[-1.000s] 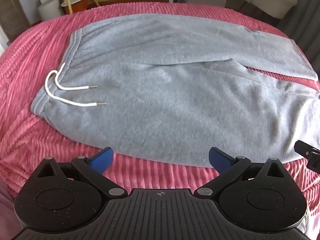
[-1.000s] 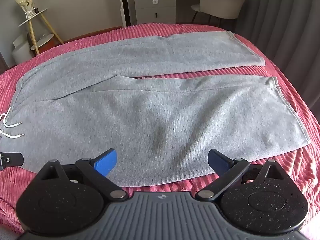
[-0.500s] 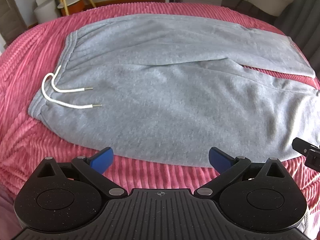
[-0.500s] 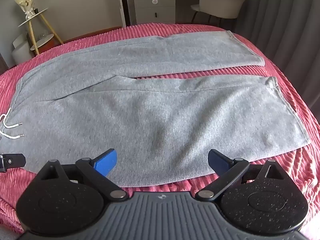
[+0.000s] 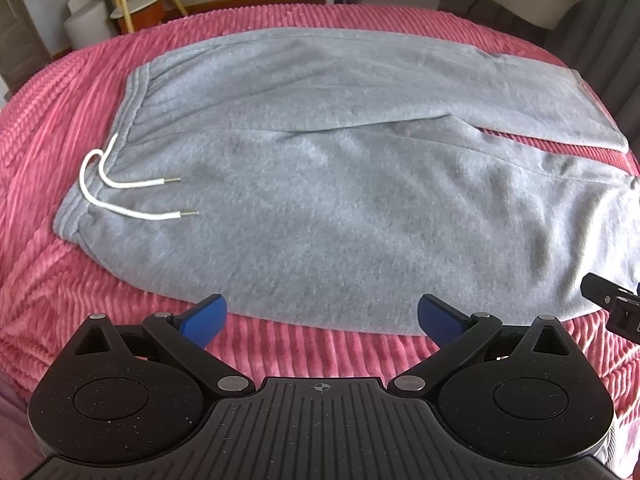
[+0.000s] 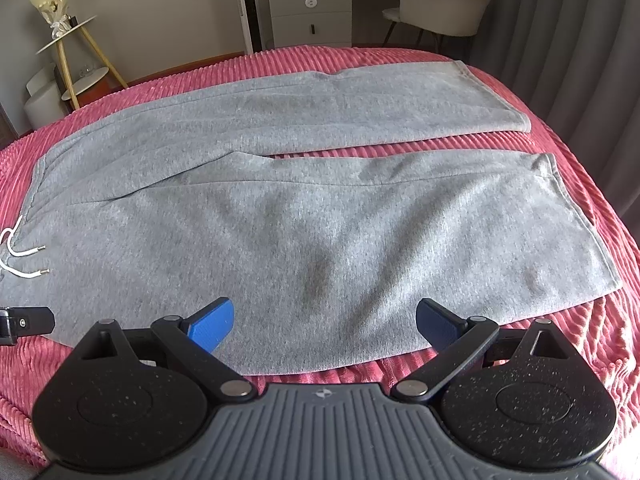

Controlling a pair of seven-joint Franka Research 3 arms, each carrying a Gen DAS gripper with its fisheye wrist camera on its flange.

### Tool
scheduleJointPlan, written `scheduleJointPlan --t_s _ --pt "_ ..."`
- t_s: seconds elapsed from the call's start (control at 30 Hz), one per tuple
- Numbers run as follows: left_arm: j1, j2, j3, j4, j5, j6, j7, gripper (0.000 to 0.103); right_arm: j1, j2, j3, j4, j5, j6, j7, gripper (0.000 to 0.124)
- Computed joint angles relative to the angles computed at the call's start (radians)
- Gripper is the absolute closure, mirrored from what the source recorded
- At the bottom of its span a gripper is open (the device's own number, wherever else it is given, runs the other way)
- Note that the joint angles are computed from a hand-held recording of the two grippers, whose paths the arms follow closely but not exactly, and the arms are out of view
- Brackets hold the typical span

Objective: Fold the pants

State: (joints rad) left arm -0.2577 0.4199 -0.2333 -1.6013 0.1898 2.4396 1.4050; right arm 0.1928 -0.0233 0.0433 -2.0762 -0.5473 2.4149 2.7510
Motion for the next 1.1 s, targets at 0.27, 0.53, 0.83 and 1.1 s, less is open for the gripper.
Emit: scheduleJointPlan --t_s 0.27,0.53,0.83,1.1 --pt "-0.001 0.000 -0.002 -0.001 0.001 -0.001 0.004 0.000 -0.001 -0.001 0.000 -0.002 -0.003 0.004 0.005 0.026" --pt "-0.004 0.001 -0.001 -0.001 0.005 -0.002 0.001 0.000 -0.001 -0.001 0.000 -0.003 0.000 0.004 0.004 0.026" --pt "-0.006 0.003 -0.002 0.003 0.006 -0.005 0.002 0.000 -0.001 -0.001 0.000 -0.004 0.001 0.007 0.008 0.026" --pt "-0.009 0.001 -0.003 0.003 0.009 -0.007 0.006 0.000 -0.003 -0.004 0.000 -0.011 0.001 0.014 0.012 0.026"
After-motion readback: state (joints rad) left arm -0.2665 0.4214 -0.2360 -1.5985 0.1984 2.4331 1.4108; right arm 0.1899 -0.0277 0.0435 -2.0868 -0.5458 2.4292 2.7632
